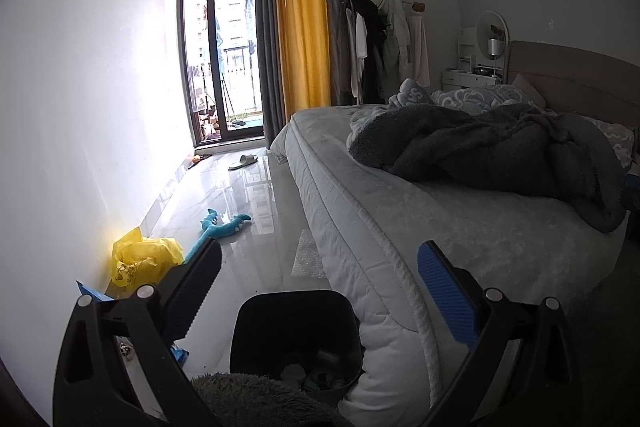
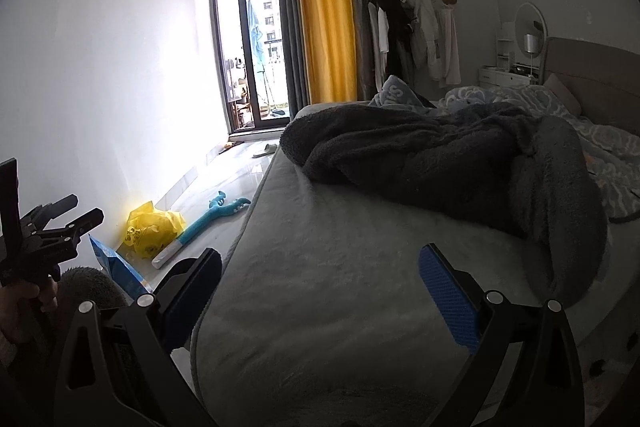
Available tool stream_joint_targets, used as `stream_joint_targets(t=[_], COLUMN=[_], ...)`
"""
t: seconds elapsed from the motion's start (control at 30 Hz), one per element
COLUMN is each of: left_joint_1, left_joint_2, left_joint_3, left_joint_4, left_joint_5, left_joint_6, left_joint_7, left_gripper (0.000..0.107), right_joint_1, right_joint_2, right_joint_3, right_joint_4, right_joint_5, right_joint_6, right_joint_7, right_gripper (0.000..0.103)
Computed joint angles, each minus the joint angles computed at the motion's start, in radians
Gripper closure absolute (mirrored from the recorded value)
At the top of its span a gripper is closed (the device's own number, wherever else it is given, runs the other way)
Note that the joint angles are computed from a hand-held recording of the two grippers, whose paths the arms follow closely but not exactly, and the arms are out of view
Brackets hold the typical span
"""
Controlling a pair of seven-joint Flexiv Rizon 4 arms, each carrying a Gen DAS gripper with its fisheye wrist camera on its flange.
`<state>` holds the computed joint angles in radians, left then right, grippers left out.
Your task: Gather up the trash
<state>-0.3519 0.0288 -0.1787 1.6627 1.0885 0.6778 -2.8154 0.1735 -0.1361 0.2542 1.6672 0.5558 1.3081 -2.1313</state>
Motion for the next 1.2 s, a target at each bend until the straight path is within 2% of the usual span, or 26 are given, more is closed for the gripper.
stream_joint_targets(t=[1.2], left_joint_1=[-0.003], left_joint_2=[-0.007], left_joint_3=[0.005], left_joint_4=[0.003], left_joint_5=[-0.011], left_joint_6=[0.023], left_joint_7=[-0.006], left_gripper=[0.007], right_joint_1=[0.002], right_joint_2=[0.013], right_joint_3=[-0.01], right_joint_4=[0.008], right_joint_5=[0.021], right_joint_6=[-0.005], right_joint_7=[0.0], right_gripper=[0.003])
